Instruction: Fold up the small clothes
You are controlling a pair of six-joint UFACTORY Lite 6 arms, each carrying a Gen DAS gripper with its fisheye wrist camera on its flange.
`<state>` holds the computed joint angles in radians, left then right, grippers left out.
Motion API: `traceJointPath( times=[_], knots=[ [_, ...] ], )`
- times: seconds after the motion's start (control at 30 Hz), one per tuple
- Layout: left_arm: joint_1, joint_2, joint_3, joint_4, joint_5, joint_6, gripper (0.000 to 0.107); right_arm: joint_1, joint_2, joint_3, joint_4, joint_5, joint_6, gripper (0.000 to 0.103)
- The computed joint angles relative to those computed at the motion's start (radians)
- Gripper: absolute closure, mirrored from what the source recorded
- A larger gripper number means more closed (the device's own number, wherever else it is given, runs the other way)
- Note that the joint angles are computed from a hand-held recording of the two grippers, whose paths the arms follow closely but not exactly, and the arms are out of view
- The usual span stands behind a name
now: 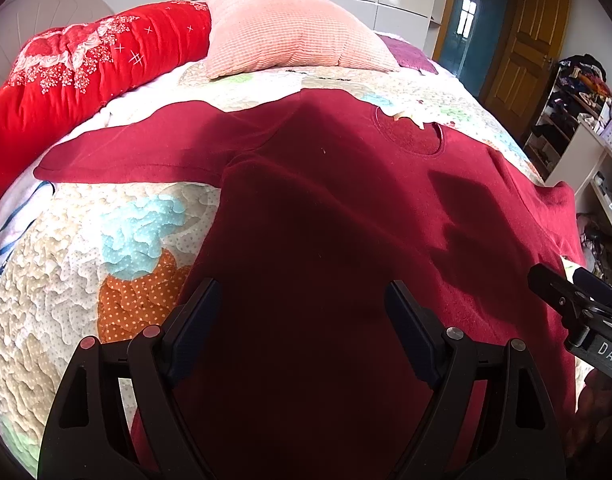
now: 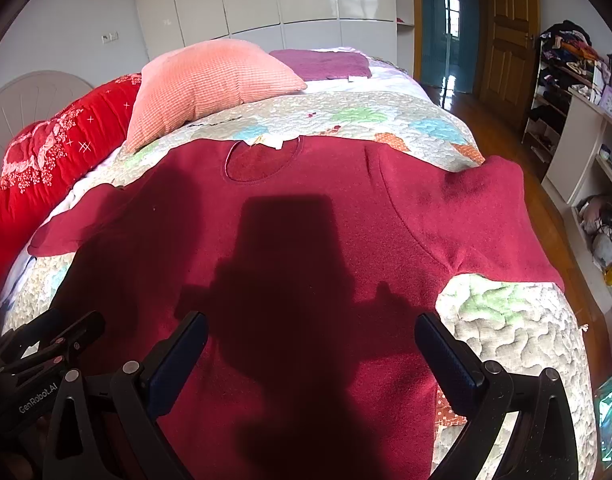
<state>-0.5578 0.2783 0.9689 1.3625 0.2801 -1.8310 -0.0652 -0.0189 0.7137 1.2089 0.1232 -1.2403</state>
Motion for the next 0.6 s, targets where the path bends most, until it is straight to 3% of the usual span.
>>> traceJointPath(
  times=[0.6],
  knots=[
    [0.08,-0.061,-0.024,-0.059,-0.005,0.079,0.023,0.028,0.034,0.057,-0.121,0.004,0.138,0.001]
  ],
)
